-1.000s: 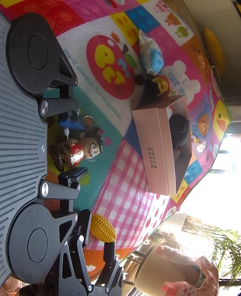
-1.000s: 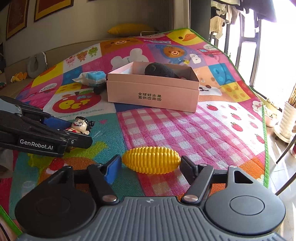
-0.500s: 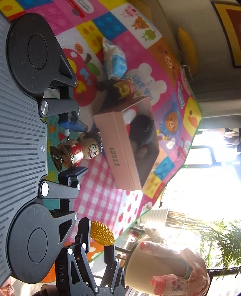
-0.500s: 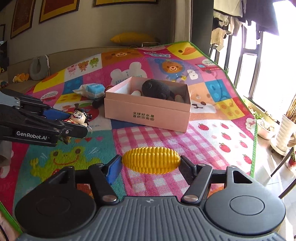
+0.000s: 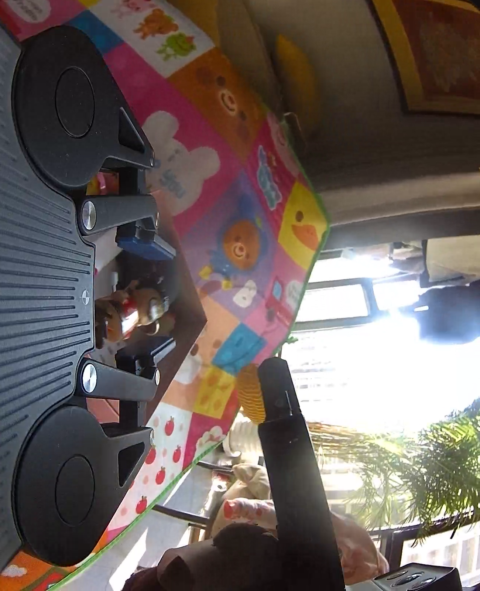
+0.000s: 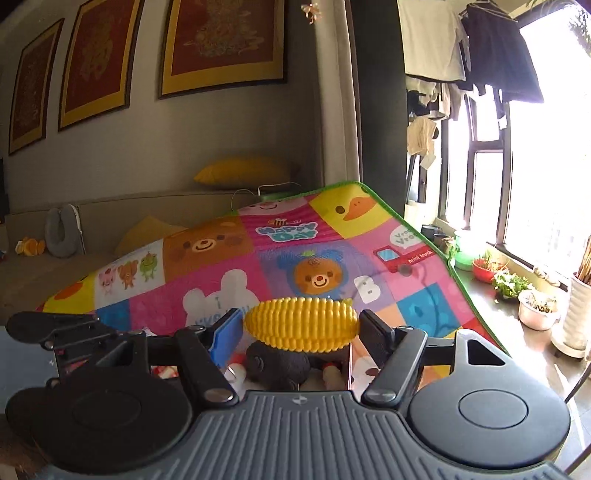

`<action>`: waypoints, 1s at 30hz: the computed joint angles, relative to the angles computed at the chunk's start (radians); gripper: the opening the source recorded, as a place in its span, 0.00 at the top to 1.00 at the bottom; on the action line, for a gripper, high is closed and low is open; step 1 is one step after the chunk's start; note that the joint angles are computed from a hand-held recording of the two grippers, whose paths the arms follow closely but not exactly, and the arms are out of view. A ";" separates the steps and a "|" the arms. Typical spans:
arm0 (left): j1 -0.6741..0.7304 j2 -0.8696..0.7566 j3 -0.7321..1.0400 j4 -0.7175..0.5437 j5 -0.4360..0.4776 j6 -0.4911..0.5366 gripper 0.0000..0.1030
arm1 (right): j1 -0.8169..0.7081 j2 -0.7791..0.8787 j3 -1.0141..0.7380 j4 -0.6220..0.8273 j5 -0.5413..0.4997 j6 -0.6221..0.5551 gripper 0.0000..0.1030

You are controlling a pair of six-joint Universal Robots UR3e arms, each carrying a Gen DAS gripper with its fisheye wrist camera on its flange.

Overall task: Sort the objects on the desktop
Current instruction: 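Drop the doll and the corn toy into the pink box, opening both grippers, then grasp the pink-lidded yellow toy with the right gripper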

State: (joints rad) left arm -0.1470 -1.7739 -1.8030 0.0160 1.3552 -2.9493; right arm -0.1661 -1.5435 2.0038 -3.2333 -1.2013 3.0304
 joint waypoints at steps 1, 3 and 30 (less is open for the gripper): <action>0.034 0.012 -0.026 -0.003 -0.027 -0.017 0.37 | -0.014 0.055 -0.042 -0.011 0.033 0.014 0.24; 0.100 0.056 -0.142 0.066 -0.067 -0.009 0.15 | 0.036 0.126 -0.123 0.040 -0.058 0.054 0.24; 0.645 0.163 -0.694 0.380 -0.260 -0.049 0.00 | 0.600 0.819 -1.098 0.616 -0.500 -0.157 0.64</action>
State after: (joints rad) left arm 0.4975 -1.6105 -2.4969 0.3962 1.0950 -2.9986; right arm 0.4335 -0.7242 0.9054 -2.6174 -1.7011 2.8737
